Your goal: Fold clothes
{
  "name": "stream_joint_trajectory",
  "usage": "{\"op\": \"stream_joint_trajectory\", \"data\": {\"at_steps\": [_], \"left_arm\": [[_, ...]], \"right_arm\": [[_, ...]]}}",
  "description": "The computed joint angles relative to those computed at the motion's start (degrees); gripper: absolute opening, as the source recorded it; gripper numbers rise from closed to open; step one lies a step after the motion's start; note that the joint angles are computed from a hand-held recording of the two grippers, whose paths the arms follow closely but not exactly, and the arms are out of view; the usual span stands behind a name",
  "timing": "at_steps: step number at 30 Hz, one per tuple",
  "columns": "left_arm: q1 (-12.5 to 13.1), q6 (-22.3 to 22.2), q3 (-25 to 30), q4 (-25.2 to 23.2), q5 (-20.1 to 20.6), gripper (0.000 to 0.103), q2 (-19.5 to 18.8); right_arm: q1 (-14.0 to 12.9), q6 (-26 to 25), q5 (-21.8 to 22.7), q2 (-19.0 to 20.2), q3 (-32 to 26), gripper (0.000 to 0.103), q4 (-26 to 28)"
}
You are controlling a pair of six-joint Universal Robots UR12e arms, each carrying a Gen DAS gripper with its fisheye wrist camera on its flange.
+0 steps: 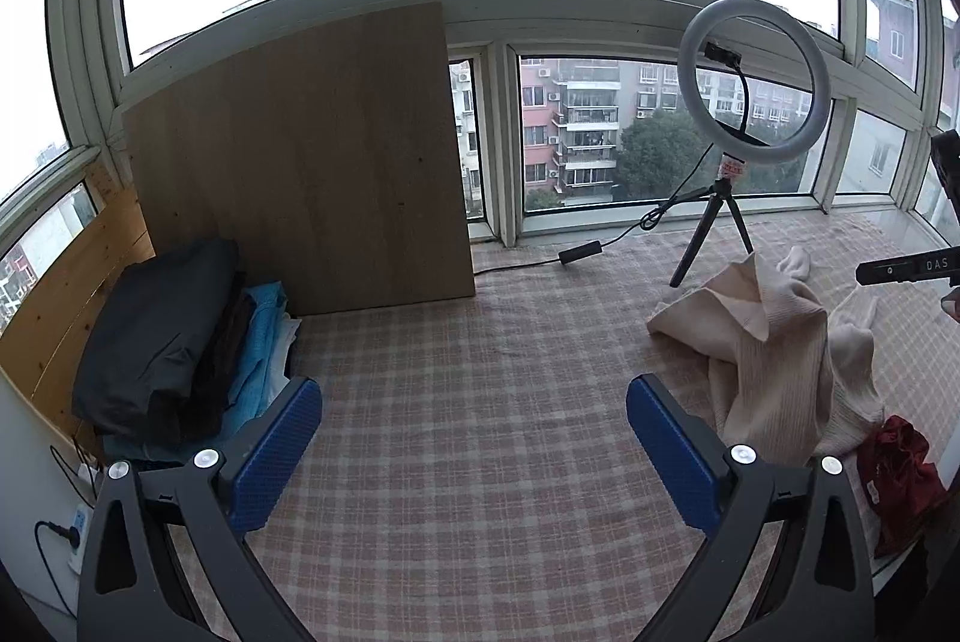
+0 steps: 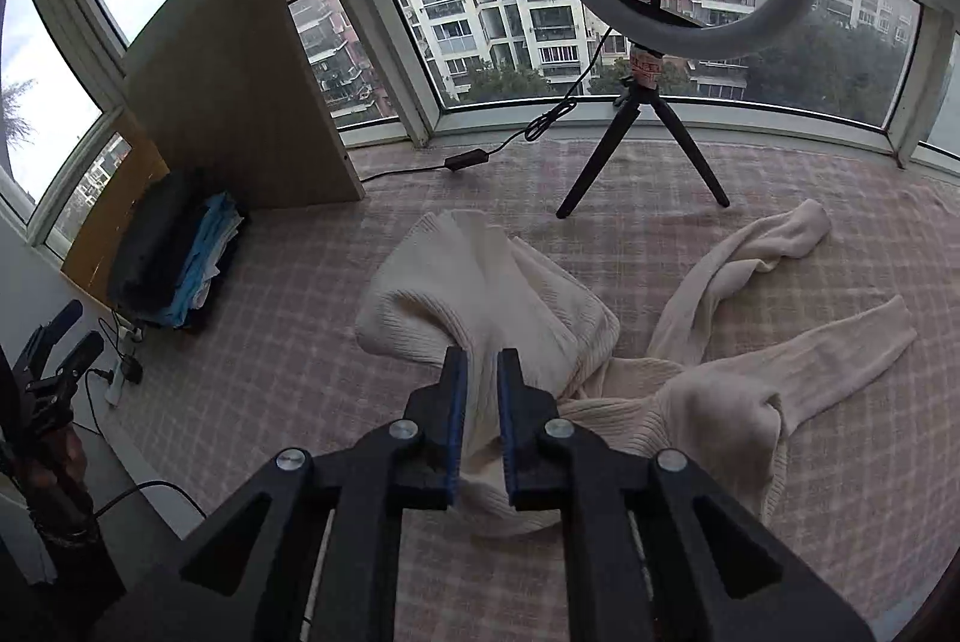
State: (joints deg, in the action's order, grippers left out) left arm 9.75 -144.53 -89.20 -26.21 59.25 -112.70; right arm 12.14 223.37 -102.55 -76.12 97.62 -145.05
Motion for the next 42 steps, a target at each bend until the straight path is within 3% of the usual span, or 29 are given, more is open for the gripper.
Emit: {"op": "stream_joint_trajectory", "data": {"at_steps": [1,3,5,7,11,14,15,16,17,20,22,26,29,32,34,38,39,41,42], "left_arm": [[-0.2,0.3,0.0,-0.1,0.3,0.102,-0.1],[-0.6,0.8,-0.2,-0.4,0.5,0.102,-0.1],[-1.1,1.2,-0.2,-1.2,0.6,0.102,-0.3],[-1.8,1.9,-0.1,-2.0,1.0,0.102,-0.4],[-3.0,3.9,-0.1,-3.2,1.9,0.102,-0.5],[-3.2,4.4,0.1,-3.4,2.0,0.102,-0.4],[-3.3,4.4,0.2,-3.4,2.1,0.102,-0.4],[-3.2,4.1,0.2,-3.0,2.4,0.102,-0.5],[-3.2,3.6,0.3,-2.3,2.9,0.102,-0.6],[-2.8,1.7,1.0,-1.7,4.8,0.102,-1.3],[-2.3,-0.1,1.5,-1.5,6.1,0.102,-1.8],[-0.9,-4.4,2.4,-2.8,7.0,0.102,-2.5],[0.4,-6.2,1.9,-3.1,6.9,0.102,-2.4],[1.7,-7.1,0.9,-1.0,7.5,0.102,-1.9],[2.7,-8.4,0.5,0.1,8.0,0.102,-1.7],[4.6,-11.9,0.3,1.7,8.6,0.102,-1.6],[4.9,-12.7,0.1,2.0,9.0,0.102,-1.6],[5.4,-13.8,0.0,2.1,10.1,0.102,-1.6],[5.5,-14.0,0.0,1.7,10.5,0.102,-1.7]], "right_arm": [[-0.2,1.9,-1.2,-0.9,2.0,0.018,-0.2],[-0.4,6.5,-4.5,-2.6,5.1,0.065,3.4],[-0.6,10.4,-10.9,-3.5,6.4,0.068,12.5],[-1.4,12.0,-12.7,-3.3,7.4,0.068,19.3],[-5.2,10.3,-5.6,-2.9,11.8,0.068,14.9],[-6.7,6.9,-4.5,-1.7,12.7,0.068,10.4],[-7.2,5.1,-3.2,-1.6,13.5,0.062,7.2],[-7.7,3.4,-1.8,-1.4,14.1,0.044,4.0],[-8.1,3.7,0.7,-1.2,14.0,0.008,2.3],[-7.3,5.9,0.0,-2.9,13.9,0.006,-3.8],[-6.3,4.6,-1.6,-4.6,13.0,0.006,-8.4],[-2.9,-4.5,-6.8,-4.8,5.2,0.006,-12.4],[-1.0,-12.1,-7.2,-2.1,-2.7,0.006,-14.2],[-0.8,-15.7,-1.0,1.4,-9.8,0.006,-14.9],[0.0,-19.2,0.4,5.0,-16.1,0.006,-12.6],[1.5,-23.5,8.8,12.3,-27.9,0.006,-7.3],[1.7,-23.4,11.2,14.5,-31.2,0.007,-5.0],[1.4,-24.4,20.4,19.7,-39.2,0.010,5.5],[1.5,-24.9,22.6,21.3,-41.7,0.011,10.8]]}}
